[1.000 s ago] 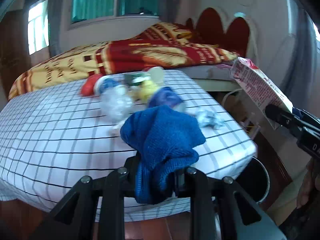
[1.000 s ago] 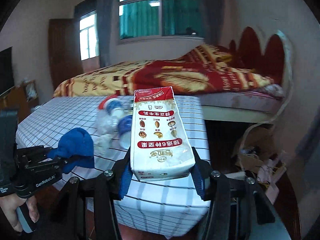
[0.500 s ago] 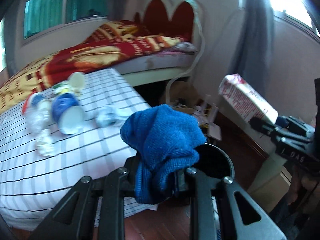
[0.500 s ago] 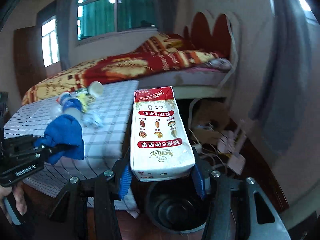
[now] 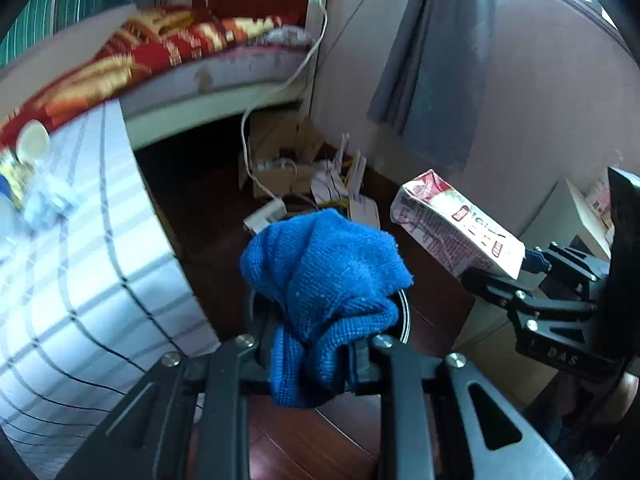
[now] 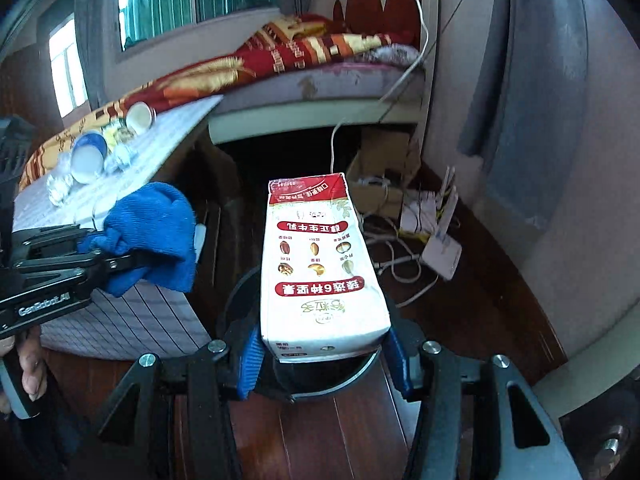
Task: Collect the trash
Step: 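Carry the blue cloth and milk carton to the black bin and release both, then move both tools back over the trash on the box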
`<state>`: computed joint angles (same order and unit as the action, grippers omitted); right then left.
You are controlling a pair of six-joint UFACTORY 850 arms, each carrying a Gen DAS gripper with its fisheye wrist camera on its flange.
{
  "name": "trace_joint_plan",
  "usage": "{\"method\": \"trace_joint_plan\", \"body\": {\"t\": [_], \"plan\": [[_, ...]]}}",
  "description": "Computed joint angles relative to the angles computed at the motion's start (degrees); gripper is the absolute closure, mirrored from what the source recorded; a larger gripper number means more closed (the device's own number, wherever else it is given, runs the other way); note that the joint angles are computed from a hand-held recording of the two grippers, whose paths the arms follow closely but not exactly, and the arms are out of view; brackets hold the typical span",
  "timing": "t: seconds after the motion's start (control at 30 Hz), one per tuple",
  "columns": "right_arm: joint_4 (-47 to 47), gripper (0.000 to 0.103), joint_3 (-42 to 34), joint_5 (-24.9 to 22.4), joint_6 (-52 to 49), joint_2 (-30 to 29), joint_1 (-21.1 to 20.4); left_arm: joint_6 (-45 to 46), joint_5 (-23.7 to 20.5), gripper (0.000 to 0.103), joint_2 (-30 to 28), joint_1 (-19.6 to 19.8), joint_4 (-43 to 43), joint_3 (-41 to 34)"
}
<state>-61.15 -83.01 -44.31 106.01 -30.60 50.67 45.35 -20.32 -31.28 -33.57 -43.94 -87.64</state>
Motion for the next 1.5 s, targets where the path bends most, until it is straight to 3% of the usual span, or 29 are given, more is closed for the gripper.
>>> {"method": "trace_joint_plan", "body": {"t": [0.27,0.47,0.5,0.53,0.57,0.6,0.73,0.8,1.0,1.3,1.4,1.5], "plan": [[3.03,0.049,1.97,9.5,-5.38,-2.2,-3.83,-10.45,-2.0,0.078,-6.75,-1.05,5.93,-5.36],[6.68,0.048,1.75,16.81,-11.77,-4.59,-6.9,-14.6,-5.84,0.077,-12.28,-0.69,8.08,-11.54],[8.69,0.048,1.4,18.6,-14.49,-5.18,-7.56,-13.86,-7.62,0.072,-13.38,-0.53,7.14,-12.83],[9.97,0.039,0.73,18.82,-16.92,-6.08,-8.0,-14.25,-8.55,0.056,-14.27,-0.47,7.21,-13.73],[10.4,0.026,-0.24,16.65,-17.67,-7.17,-7.93,-16.64,-8.15,0.042,-14.58,-0.63,9.14,-13.92],[12.1,0.008,-1.52,13.65,-18.85,-8.53,-8.05,-18.59,-7.17,0.019,-14.47,-0.72,10.28,-13.41],[13.12,0.004,-0.73,12.54,-17.58,-8.35,-8.75,-24.87,-4.66,0.006,-13.03,-1.32,17.08,-10.87],[12.68,0.0,-0.02,12.4,-16.37,-7.73,-8.86,-27.1,-3.93,0.005,-12.3,-1.39,19.3,-9.6],[11.72,0.0,0.24,10.02,-12.58,-6.64,-7.95,-35.9,-1.69,0.001,-10.35,-1.43,28.88,-7.29],[9.77,0.0,-0.86,6.11,-10.18,-5.29,-5.55,-38.74,2.82,0.0,-3.98,-0.73,31.82,-0.5],[9.27,0.0,-0.81,5.26,-8.57,-4.21,-4.61,-48.47,4.13,0.0,-1.69,-0.79,41.63,1.54],[8.01,0.0,-0.7,4.54,-5.31,-3.11,-3.28,-51.73,4.84,0.0,0.34,-0.33,44.29,3.15]]}}
